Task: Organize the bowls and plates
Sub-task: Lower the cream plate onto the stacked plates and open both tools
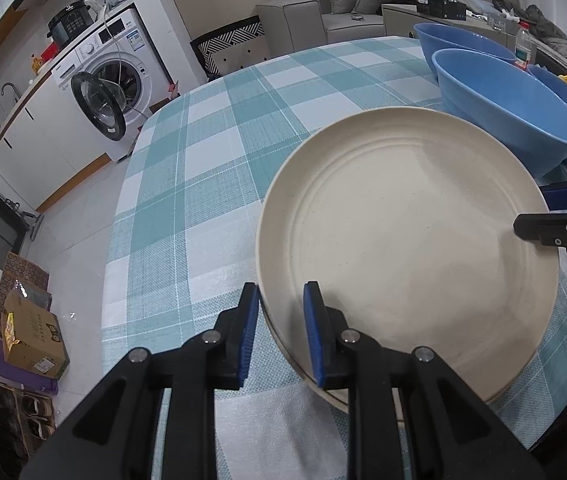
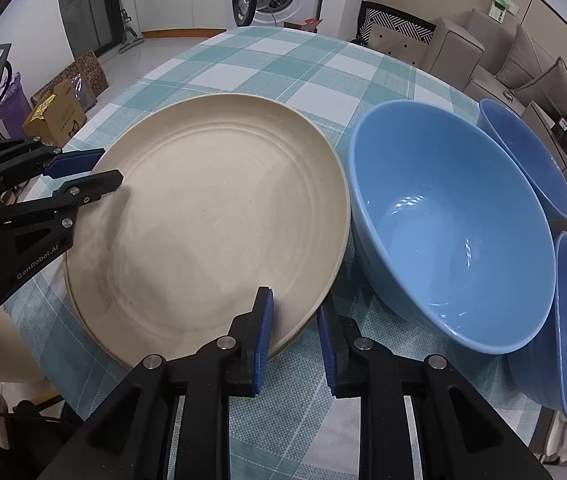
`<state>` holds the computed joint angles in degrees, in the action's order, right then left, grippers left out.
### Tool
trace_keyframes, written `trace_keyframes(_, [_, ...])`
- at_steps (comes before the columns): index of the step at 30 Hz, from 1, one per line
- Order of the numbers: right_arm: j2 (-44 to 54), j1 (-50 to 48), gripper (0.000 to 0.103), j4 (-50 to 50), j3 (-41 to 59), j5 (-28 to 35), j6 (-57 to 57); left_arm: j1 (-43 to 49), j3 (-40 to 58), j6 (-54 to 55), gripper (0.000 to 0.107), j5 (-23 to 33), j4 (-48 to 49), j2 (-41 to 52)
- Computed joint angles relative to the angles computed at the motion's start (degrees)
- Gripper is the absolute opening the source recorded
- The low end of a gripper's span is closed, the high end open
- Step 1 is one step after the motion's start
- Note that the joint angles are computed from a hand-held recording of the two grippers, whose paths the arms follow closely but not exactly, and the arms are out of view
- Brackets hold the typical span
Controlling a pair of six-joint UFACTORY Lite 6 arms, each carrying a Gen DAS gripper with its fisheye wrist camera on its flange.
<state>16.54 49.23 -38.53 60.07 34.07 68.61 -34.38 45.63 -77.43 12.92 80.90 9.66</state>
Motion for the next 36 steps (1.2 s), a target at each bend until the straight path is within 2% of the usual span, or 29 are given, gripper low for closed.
trace_keyframes(5, [0.38,0.61,0.022,-0.63,0.19,0.87,0.15,-0.88,0.14,-0.49,0.021,1.41,0.88,0.38])
trace_keyframes(10, [1.31,1.82,0.026,-2.67,0.20,2.64,1.31,0.05,0.16,-1.53,0.023,0.26,1.61,0.60])
trace_keyframes(17, [0.63,1.54,0.029,-3.34,-1.11,1.41,2.01,1.02,0.27,-0.49,0.024,-1.43,0.32,0.83])
trace_keyframes(22, [-0.72,1.70,0.034,-2.95,-2.04,0.52,1.80,-0.48,0.71,-1.00,0.030,0.30,0.75,1.49])
trace_keyframes(23, [-1.02,1.74,0.039,-3.03,-2.33,0.31,1.90,-0.47,0.73,-1.09,0.030,0.33,0.57,1.51])
trace_keyframes(24, [-1.46,1.64,0.045,-3.04,-2.75,-0.18,1.98,-0.48,0.69,-1.25,0.036,0.53,0.52,1.42])
trace_keyframes(25, [-2.09,1.58,0.047,-3.18,-3.32,-0.76,2.31,-0.45,0.66,-1.29,0.045,0.82,0.42,1.35])
trace_keyframes(26, [-2.81,1.42,0.048,-3.43,-3.92,-1.30,2.63,-0.36,0.56,-0.98,0.047,0.74,0.04,1.20])
trace_keyframes(28, [-4.36,1.12,0.050,-4.00,-5.02,-2.27,3.52,0.08,-0.01,-0.55,0.048,-0.03,-0.15,0.23])
trace_keyframes(30, [-5.93,0.74,0.060,-4.21,-6.10,-3.54,4.14,0.49,-0.47,0.33,0.049,-0.61,-1.21,-0.89])
trace_keyframes(34, [-9.35,0.40,0.075,-4.10,-7.95,-6.70,3.91,1.80,-1.47,5.36,0.054,-3.18,-6.51,-4.09])
trace_keyframes(36, [-10.52,1.00,0.085,-5.91,-8.42,-6.85,6.07,2.04,-2.28,4.43,0.055,-4.01,-5.72,-6.09])
